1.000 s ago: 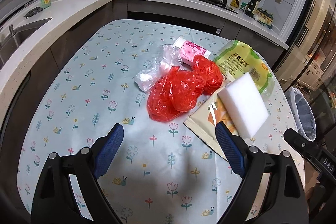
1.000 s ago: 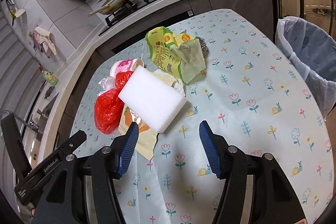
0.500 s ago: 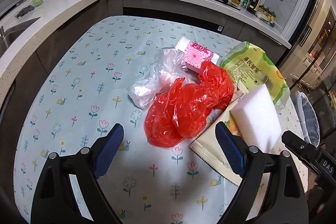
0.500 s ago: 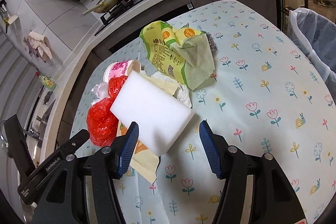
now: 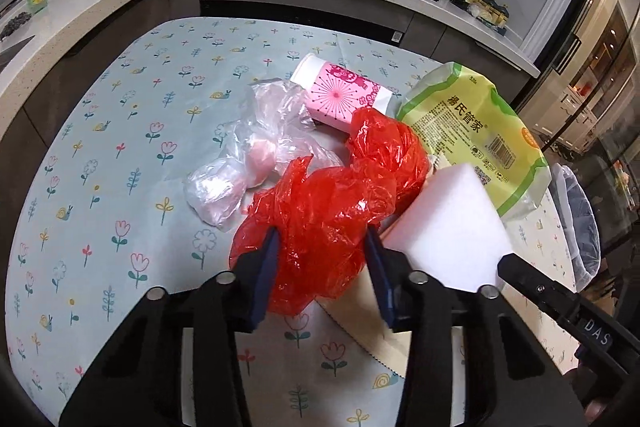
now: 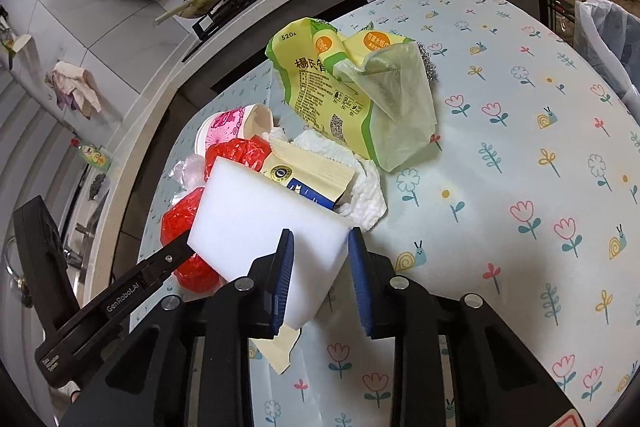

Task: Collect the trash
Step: 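Grasp the red plastic bag with the left tool while the right grasps the white sponge, then carry the red bag and sponge over the bin and open both tools to drop them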

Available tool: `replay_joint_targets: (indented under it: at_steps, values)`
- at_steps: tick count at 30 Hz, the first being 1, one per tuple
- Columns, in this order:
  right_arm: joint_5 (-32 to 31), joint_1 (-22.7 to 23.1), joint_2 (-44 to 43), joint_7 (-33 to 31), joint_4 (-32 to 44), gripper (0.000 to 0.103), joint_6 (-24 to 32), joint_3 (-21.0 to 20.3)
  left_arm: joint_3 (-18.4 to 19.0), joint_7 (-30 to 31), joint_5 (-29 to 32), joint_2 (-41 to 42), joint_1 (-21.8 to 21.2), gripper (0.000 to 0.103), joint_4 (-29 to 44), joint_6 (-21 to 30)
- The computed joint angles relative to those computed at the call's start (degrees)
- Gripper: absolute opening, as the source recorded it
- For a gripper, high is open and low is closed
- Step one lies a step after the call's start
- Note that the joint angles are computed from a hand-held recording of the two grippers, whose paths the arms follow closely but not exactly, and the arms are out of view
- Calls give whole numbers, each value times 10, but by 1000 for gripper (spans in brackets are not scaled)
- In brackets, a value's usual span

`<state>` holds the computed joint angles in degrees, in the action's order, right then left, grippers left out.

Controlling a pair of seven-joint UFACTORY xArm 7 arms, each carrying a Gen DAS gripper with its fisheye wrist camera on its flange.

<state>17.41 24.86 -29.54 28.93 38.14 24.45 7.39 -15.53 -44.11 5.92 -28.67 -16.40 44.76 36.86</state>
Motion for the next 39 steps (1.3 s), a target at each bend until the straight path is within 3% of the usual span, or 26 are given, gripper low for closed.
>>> replay_joint_targets:
  at_steps: [3, 9, 28, 39]
  values:
    - [-2, 2, -11, -3, -5, 16, -1, 0, 0, 2, -3, -3, -5, 21, -1, 0]
    - [-16, -3, -48, 9, -21, 13, 7, 9, -9, 3, -8, -26, -15, 14, -4, 5]
    - [-61, -56, -236, 32, -76, 8, 74, -8, -57, -32, 19, -74, -13, 11, 56, 52]
    - [-72, -116, -331, 13, -107, 8, 111, -50, -109, -50, 58, 12, -25, 11, 150, 56]
